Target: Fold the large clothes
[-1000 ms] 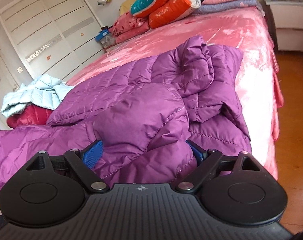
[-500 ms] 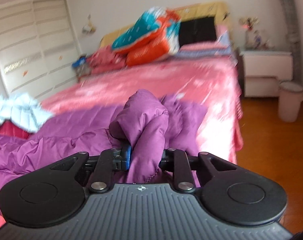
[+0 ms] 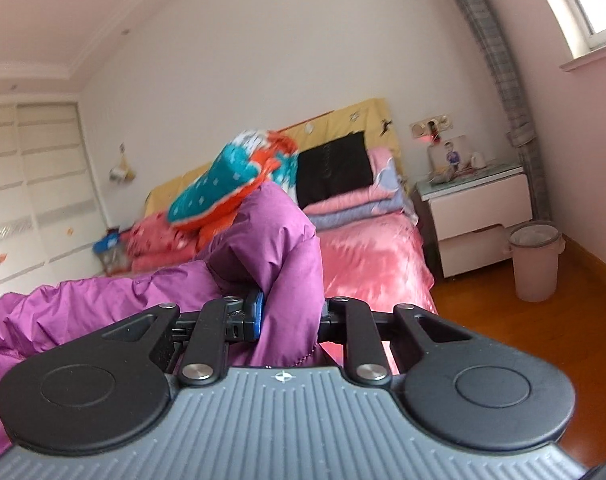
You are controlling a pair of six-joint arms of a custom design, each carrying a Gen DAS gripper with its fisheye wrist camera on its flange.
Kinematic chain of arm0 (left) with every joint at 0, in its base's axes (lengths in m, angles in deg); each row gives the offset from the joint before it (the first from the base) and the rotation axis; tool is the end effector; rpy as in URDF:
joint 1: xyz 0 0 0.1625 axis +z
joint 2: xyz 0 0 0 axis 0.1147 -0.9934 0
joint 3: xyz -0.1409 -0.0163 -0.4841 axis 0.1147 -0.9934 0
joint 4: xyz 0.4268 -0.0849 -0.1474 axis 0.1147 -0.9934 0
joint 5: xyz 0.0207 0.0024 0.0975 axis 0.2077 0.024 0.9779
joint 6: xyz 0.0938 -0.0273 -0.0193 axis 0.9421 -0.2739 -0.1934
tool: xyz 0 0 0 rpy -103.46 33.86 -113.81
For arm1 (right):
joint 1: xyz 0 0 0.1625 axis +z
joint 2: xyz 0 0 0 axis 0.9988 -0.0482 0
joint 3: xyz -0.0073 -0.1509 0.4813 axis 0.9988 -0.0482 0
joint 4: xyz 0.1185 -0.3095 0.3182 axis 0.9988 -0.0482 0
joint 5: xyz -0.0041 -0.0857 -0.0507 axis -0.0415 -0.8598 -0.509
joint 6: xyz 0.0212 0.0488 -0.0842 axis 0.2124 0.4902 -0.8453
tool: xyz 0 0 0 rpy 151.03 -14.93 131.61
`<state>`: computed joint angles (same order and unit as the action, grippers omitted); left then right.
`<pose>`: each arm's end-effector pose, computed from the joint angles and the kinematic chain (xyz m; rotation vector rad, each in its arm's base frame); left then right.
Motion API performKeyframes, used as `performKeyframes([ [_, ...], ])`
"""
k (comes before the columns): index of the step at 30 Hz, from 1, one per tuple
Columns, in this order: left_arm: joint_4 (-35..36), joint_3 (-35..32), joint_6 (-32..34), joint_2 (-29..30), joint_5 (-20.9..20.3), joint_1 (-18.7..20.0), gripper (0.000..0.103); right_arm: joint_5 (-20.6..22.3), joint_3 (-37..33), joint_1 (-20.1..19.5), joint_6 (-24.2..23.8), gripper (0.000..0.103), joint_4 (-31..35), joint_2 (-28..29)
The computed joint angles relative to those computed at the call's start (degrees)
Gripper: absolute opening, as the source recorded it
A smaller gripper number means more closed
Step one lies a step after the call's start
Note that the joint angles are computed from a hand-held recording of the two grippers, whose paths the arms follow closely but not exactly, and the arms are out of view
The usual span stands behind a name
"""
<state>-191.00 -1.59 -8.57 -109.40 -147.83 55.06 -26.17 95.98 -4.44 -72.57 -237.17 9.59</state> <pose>-0.2645 -0.8065 0.1219 1.2722 2.4411 -1.1083 0.0398 -0.5387 0.3504 0.0050 -1.6956 1.8809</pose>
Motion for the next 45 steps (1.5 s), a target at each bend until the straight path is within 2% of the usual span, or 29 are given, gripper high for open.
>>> performKeyframes([
  [6,2.6,-11.4,-2.1,8.9,5.4,0.3,0.015,-0.2,-8.8,-1.2,-1.1,0.023,1.9,4.0],
  [9,5.3,-16.4,-2.9,12.6,8.3,0.6,0.015,-1.8,-12.2,-2.0,-3.4,0.023,3.1,6.4],
  [13,8.3,-22.1,-2.5,17.1,12.3,0.8,0.017,-4.5,-16.5,-3.7,-3.6,0.023,6.6,8.9],
  [15,9.1,-24.2,-2.1,18.9,14.5,0.9,0.019,-6.5,-18.1,-4.2,-4.2,0.024,7.9,10.2],
  [18,8.6,-25.1,-2.6,19.9,16.0,1.1,0.028,-9.4,-19.9,-4.7,-4.5,0.028,9.6,11.8],
  [20,7.5,-24.7,-2.8,19.8,16.8,1.0,0.039,-10.8,-20.9,-5.1,-3.7,0.041,11.6,12.4],
  [21,7.0,-24.6,-2.8,19.7,17.2,1.0,0.042,-11.5,-21.4,-5.2,-3.4,0.060,12.2,12.8],
  [24,5.0,-23.3,-4.1,19.0,18.8,0.9,0.060,-13.0,-21.6,-5.3,-1.9,0.083,12.8,13.0],
  [25,3.7,-22.8,-4.8,18.9,20.5,0.7,0.070,-13.1,-21.1,-5.3,-1.2,0.089,13.0,12.6],
  [26,2.2,-22.3,-5.2,18.6,21.3,0.7,0.072,-13.1,-21.0,-5.4,-0.8,0.100,13.1,12.4],
  [30,-5.7,-15.7,-6.7,14.9,20.2,0.7,0.072,-13.5,-19.8,-4.8,-2.5,0.101,10.4,11.8],
  [32,-9.4,-11.5,-6.6,12.6,16.4,0.4,0.074,-12.8,-19.2,-4.7,-3.2,0.101,8.8,11.3],
  [34,-10.3,-9.0,-5.3,11.5,13.0,-0.3,0.075,-10.3,-17.9,-4.8,-2.6,0.101,7.9,10.3],
  [37,-6.0,-7.8,-3.2,11.2,6.2,-1.6,0.076,-5.3,-15.3,-4.7,-2.6,0.103,9.1,8.5],
  [40,0.0,-9.8,-0.3,13.2,1.4,-2.8,0.076,-2.3,-13.8,-3.9,-6.4,0.103,13.4,7.7],
  [42,3.2,-12.6,1.3,15.3,1.1,-3.4,0.076,-1.8,-14.0,-3.5,-9.4,0.103,15.7,8.3],
  [45,6.2,-18.9,1.8,19.5,2.9,-3.5,0.076,-3.4,-15.8,-3.0,-13.3,0.103,17.9,10.3],
])
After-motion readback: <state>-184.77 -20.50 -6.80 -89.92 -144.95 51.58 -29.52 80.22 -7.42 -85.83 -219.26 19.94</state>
